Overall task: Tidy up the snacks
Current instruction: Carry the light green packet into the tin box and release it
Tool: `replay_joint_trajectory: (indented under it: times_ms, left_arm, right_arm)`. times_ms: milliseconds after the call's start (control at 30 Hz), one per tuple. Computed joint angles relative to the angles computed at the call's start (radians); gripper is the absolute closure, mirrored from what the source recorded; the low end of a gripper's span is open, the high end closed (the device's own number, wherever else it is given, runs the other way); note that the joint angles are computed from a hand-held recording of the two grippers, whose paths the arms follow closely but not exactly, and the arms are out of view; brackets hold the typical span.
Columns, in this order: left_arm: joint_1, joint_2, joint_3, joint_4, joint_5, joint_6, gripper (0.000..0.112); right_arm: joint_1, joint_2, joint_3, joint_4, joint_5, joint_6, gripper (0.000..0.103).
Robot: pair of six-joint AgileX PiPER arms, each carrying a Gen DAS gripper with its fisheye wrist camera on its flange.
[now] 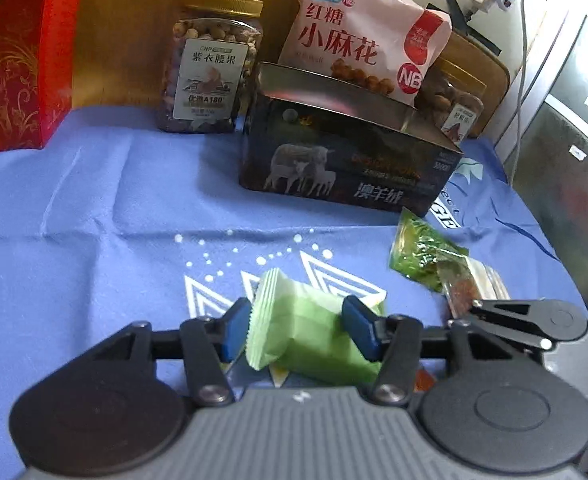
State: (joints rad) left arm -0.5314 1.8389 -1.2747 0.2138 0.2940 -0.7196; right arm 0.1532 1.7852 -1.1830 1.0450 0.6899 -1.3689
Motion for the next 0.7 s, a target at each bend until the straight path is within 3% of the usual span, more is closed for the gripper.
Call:
replay_joint_trajectory:
  times_ms: [167, 200, 267, 333, 500, 567, 700]
  left_arm:
    - [-0.008, -0.03, 0.035, 0.015, -0.041, -0.097, 0.065]
    - [-0.012, -0.033, 0.021, 0.012, -0.04, -0.094, 0.065]
    - [-0.025, -0.032, -0.023, 0.089, -0.027, -0.141, 0.065]
    - [-0.023, -0.014, -0.093, 0.064, -0.012, -0.08, 0.065]
    - [-0.011, 0.119, -0.382, -0.021, 0.064, 0.095, 0.065]
    - [0.005, 0.199, -0.52, -0.119, 0.083, 0.204, 0.065]
    - [0.031, 0.408, -0.86, -0.286, 0.192, 0.376, 0.066]
  right_arm:
    - [0.007, -0.011, 0.025, 0.059, -0.032, -0.059, 0.078]
    - [0.0, -0.015, 0.031, 0.086, -0.036, -0.067, 0.087]
    - [-0.011, -0.019, 0.024, 0.128, -0.056, -0.074, 0.087]
    - [-0.028, -0.02, 0.002, 0.171, -0.07, -0.084, 0.087]
    - [-0.068, 0.014, -0.137, 0.256, -0.133, -0.131, 0.087]
    - [-0.073, 0.055, -0.218, 0.236, -0.166, -0.1, 0.087]
    - [-0.075, 0.166, -0.367, 0.157, -0.249, -0.002, 0.087]
